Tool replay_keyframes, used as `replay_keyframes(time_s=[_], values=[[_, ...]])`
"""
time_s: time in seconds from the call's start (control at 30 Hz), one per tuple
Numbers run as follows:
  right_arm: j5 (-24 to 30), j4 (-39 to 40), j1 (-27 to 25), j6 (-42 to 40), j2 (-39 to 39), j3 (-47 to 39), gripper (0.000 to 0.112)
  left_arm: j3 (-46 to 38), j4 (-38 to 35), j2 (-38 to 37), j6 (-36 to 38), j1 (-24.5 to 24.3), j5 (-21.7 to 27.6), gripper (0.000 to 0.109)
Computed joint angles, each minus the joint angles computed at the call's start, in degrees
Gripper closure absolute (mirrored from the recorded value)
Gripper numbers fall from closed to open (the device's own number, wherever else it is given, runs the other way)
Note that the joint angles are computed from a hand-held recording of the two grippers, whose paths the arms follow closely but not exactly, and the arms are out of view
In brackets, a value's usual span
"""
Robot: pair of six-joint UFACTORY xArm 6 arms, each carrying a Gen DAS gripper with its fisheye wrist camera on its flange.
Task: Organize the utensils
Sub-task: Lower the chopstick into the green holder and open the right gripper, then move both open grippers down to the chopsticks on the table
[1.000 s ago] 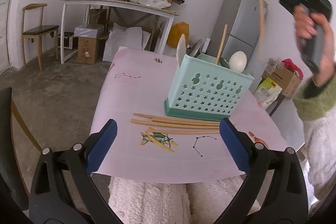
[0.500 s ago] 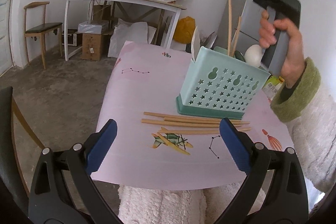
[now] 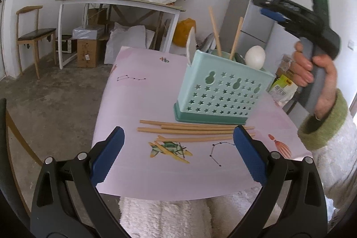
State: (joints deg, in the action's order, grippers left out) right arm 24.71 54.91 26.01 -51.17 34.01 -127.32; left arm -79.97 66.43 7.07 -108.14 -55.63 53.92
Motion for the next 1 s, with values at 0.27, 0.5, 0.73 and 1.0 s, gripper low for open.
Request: replay_keyframes(time_s=[0.27,0.5,0.73,1.0], values=[[2.4,19.4,-4.6,-12.0,-19.5,26.8,0.063,-0.6,-0.5,1.0,1.9,0.2,-1.1,0.014],[8.8,9.9,-7.6,3.1,-21.7,38.6,0.063,-0.9,-0.7,1.8,7.3,4.3,-5.7,0.032],[13.3,1.8,-7.0,13.7,-18.6,40.3,0.063,-6.6,-10.2,7.8,19.0,10.9,-8.6,0.069],[16.5,0.6,-5.9,14.6,-15.4,36.6,0.063,-10.1,-23.8,12.4,28.5,15.7,-8.5,0.091]])
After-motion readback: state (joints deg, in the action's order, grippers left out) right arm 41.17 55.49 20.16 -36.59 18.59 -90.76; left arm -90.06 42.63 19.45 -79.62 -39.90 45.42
